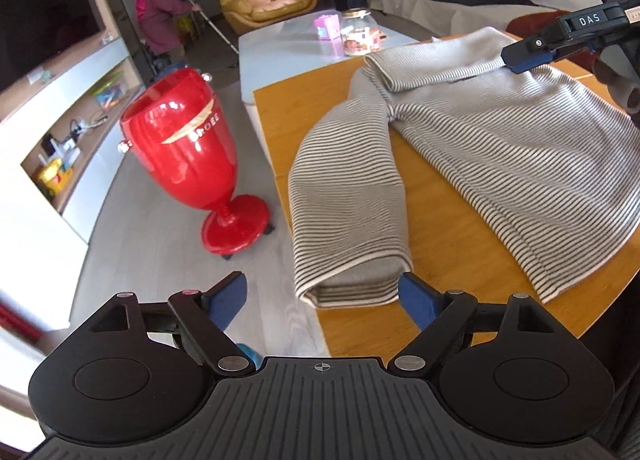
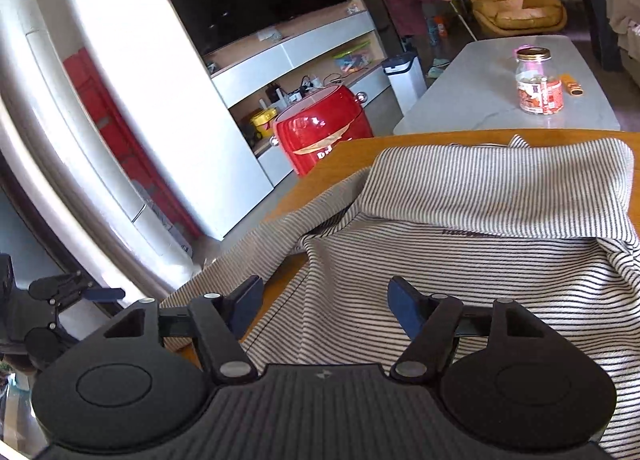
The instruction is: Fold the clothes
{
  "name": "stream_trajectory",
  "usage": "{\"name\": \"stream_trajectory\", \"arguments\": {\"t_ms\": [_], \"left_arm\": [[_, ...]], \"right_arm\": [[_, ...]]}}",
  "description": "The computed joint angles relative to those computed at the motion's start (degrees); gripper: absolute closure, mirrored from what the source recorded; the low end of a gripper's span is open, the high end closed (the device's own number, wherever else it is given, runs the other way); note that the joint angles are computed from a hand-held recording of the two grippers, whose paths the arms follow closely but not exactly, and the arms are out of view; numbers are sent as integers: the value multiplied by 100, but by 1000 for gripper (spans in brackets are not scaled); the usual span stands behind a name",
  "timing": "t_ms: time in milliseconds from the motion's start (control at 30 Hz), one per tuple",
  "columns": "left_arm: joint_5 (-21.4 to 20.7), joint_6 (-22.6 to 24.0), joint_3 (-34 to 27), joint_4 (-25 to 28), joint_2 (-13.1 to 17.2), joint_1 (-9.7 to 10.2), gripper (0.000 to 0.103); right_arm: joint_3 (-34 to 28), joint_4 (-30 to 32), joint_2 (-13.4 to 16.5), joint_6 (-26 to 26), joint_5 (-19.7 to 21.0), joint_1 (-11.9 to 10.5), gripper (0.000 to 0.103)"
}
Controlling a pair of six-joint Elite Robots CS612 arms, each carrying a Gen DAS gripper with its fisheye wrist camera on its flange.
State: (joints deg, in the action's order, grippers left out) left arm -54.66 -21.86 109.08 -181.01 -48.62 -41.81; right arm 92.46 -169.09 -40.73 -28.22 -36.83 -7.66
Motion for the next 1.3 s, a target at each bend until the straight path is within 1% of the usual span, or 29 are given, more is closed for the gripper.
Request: {"name": "stream_trajectory", "arguments": {"t_ms": [33, 67, 100, 133, 167, 200, 233, 267, 300, 367, 400, 433, 500, 567, 600, 633, 667, 700, 733, 767, 800, 833, 867, 900, 933, 1000, 1100, 1167, 1300], "left_arm": [[180, 41, -37, -19, 56, -15, 17], [369, 85, -90, -48, 125, -26, 22], [380, 128, -162, -87, 191, 1, 28], [334, 168, -239, -127, 255, 39, 32], [238, 215, -323, -112, 310, 80, 44], [127, 262, -411, -78, 361, 122, 64], [16, 248, -483, -28, 392, 162, 75], [-198, 153, -530, -89, 408, 223, 88], [-561, -57, -537, -291, 406, 312, 91], [-1378, -769, -509, -763, 385, 511, 92], [-1728, -1130, -497, -1000, 383, 596, 92], [-1989, -1352, -480, -1283, 396, 647, 92], [-2158, -1469, -464, -1608, 397, 648, 92], [-2295, -1588, -457, -1797, 387, 638, 92], [-2385, -1681, -455, -1913, 390, 641, 92], [-2453, -1748, -458, -2032, 395, 647, 92], [-2513, -1807, -463, -2150, 401, 653, 92], [-2498, -1834, -469, -2253, 406, 647, 92], [-2395, -1879, -480, -2331, 407, 635, 89], [-2261, -1946, -477, -2443, 408, 617, 75], [-2160, -2000, -477, -2616, 423, 609, 50], [-2071, -2045, -482, -2802, 443, 604, 37], [-1973, -2035, -507, -3003, 475, 598, 18], [-1864, -2026, -550, -3150, 512, 588, 13], [-1753, -2022, -597, -3276, 550, 579, 12], [-1733, -2077, -747, -3368, 634, 597, 8], [-1976, -2068, -1121, -3197, 805, 658, 7], [-2079, -1887, -1417, -2945, 927, 667, 6], [-2351, -1447, -2079, -2472, 1223, 675, 4]], "right_arm": [[63, 132, -50, -209, 6, 24, 43], [144, 301, -117, -451, -5, 54, 49], [220, 478, -183, -694, -32, 87, 62], [291, 654, -246, -931, -64, 122, 69], [386, 781, -313, -1152, -70, 154, 69], [506, 862, -385, -1359, -48, 183, 69], [617, 959, -455, -1551, -8, 210, 69], [714, 1014, -509, -1658, 54, 236, 69], [790, 999, -538, -1658, 103, 266, 67], [910, 810, -556, -1497, 168, 336, 58], [947, 610, -538, -1317, 212, 364, 50], [977, 371, -508, -1085, 271, 392, 48], [939, 155, -444, -600, 348, 449, 45], [881, -137, -371, -110, 216, 532, 45], [873, -494, -318, 104, 33, 577, 48], [846, -764, -270, 210, -106, 608, 70], [800, -958, -227, 216, -191, 623, 87], [752, -1147, -183, 216, -277, 637, 99], [690, -1356, -144, 227, -342, 643, 99], [588, -1630, -109, 259, -392, 632, 99], [453, -1942, -68, 294, -451, 613, 99], [297, -2248, -29, 371, -513, 590, 100], [117, -2545, 7, 492, -582, 561, 100], [-78, -2827, 49, 607, -658, 534, 100], [-276, -3079, 94, 703, -737, 504, 100], [-660, -3391, 190, 802, -911, 433, 100], [-1144, -3251, 324, 694, -1237, 316, 100], [-1437, -3131, 426, 613, -1438, 236, 100], [-1585, -2726, 592, 301, -1771, 44, 99]]}}
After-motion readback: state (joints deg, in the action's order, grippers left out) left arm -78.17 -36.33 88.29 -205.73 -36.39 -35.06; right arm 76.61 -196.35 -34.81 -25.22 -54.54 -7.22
